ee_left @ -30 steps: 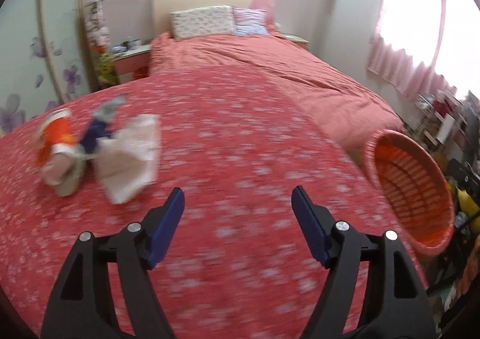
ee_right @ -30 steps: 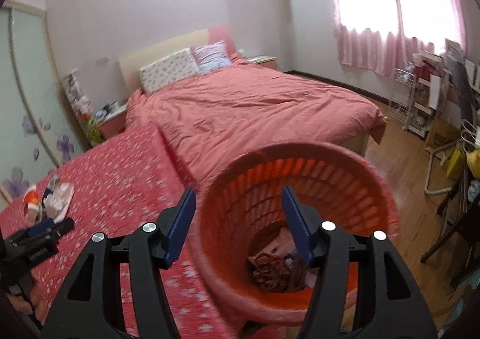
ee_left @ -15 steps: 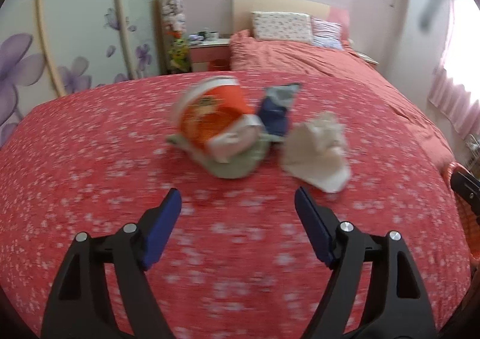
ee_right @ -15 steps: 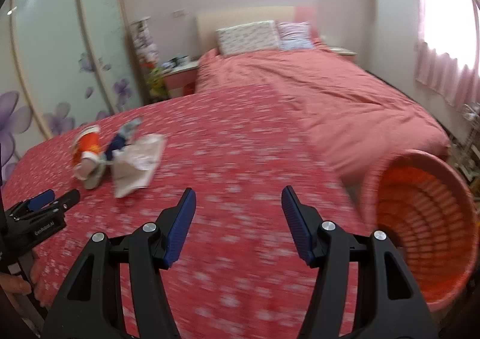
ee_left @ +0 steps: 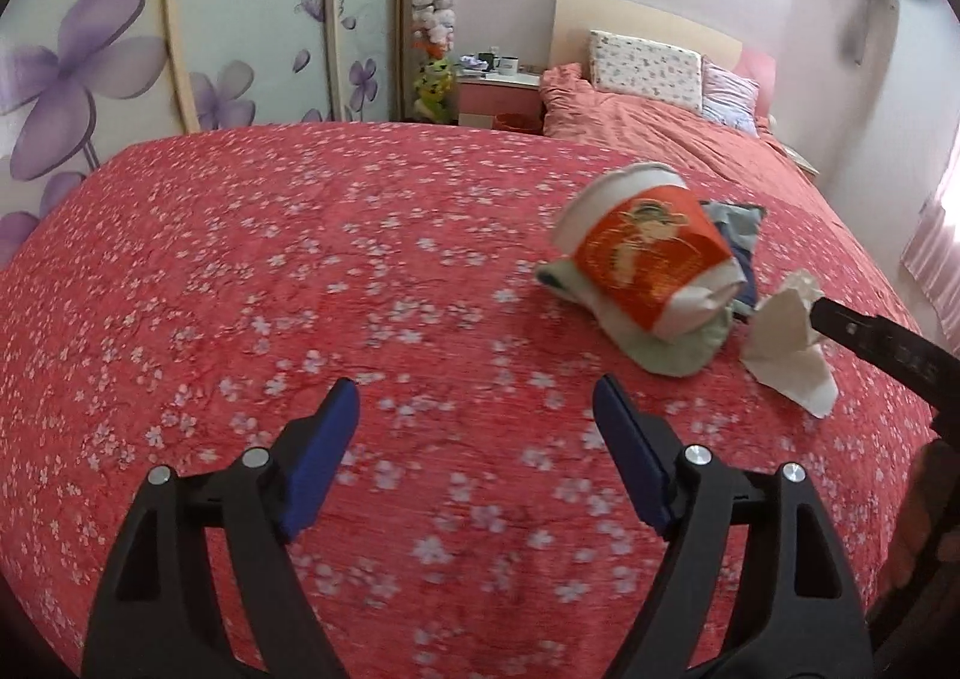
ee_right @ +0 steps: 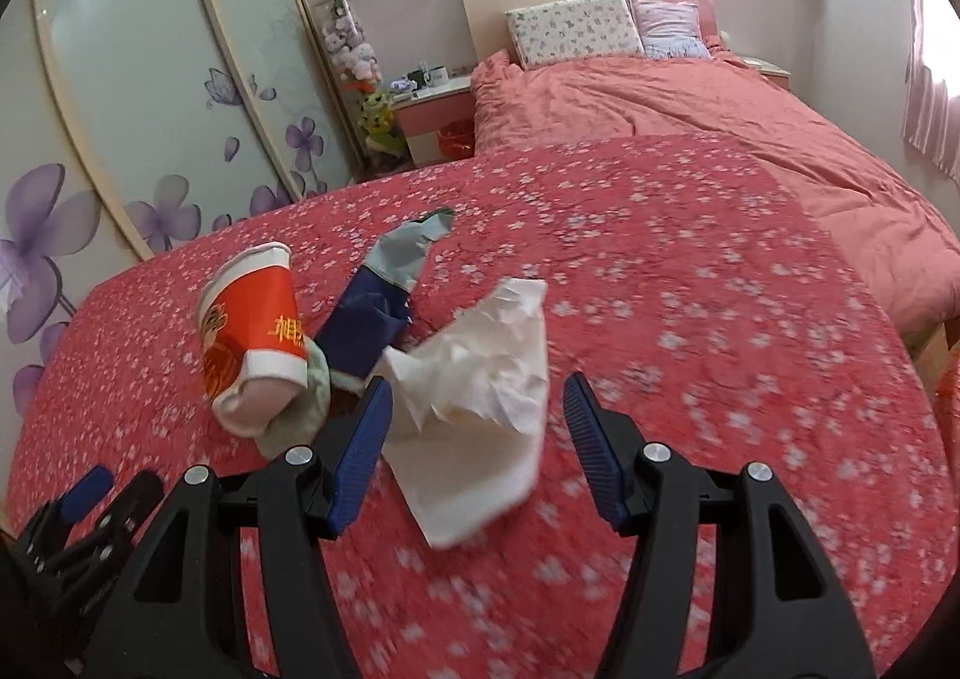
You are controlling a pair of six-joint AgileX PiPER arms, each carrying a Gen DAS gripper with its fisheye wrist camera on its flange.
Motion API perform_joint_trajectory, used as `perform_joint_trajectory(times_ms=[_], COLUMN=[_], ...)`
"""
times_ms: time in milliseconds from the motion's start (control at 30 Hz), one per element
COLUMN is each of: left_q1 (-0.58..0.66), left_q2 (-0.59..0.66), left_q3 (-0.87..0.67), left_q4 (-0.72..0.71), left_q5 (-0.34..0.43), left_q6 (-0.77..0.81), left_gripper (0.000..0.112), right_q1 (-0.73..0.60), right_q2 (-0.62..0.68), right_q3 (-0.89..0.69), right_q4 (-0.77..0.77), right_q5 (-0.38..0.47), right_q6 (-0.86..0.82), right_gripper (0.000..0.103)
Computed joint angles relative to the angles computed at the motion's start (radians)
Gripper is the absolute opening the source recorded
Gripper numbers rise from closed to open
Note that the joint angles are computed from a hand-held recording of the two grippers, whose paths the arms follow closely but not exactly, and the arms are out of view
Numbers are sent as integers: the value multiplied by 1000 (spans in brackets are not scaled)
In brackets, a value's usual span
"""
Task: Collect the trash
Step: 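Grasp the red-white paper cup with the left tool while the right tool grasps the white tissue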
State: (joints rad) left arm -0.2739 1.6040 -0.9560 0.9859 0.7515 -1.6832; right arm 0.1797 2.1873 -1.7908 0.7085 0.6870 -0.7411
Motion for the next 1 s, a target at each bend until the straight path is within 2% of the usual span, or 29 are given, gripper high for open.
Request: perform_joint_trajectory(times_ms=[67,100,167,233,267,300,433,633,800,933,1000], left_q1=[12,17,28,34,36,37,25,0,16,26,33], left_q2=[-8,-10,-10,-5,-1,5,34,151,310,397,413], left_q3=[19,23,23,10,-1,-16,-88,-307,-552,-668,-683], left_q4=[7,6,5,0,-4,-7,-11,-72,-185,-230,-247], left_q5=[-13,-20,-35,-45,-51,-55,-56,-1,94,168,177], left_q6=[-14,-15,-15,-9,-4,0,9,104,260,322,331], left_gripper=[79,79,79,79,79,80,84,91,91,91,91], right_q1=[6,4,0,-2,-5,-9,-36,-105,-155,-169,-174], right_q2=[13,20,6,-21,-37,-44,-63,-61,-46,-48,-44], right_q3=[-12,-17,15,60,84,92,126,117,104,116,120], right_q4=[-29,-25,8,41,52,55,76,68,90,111,125], right_q5=[3,15,-2,-29,-39,-40,-54,-49,-24,-30,-35], right_q6=[29,26,-17,-83,-115,-133,-182,-158,-181,-219,-244], right_gripper=[57,49,45,32,29,19,17,17,17,17,17])
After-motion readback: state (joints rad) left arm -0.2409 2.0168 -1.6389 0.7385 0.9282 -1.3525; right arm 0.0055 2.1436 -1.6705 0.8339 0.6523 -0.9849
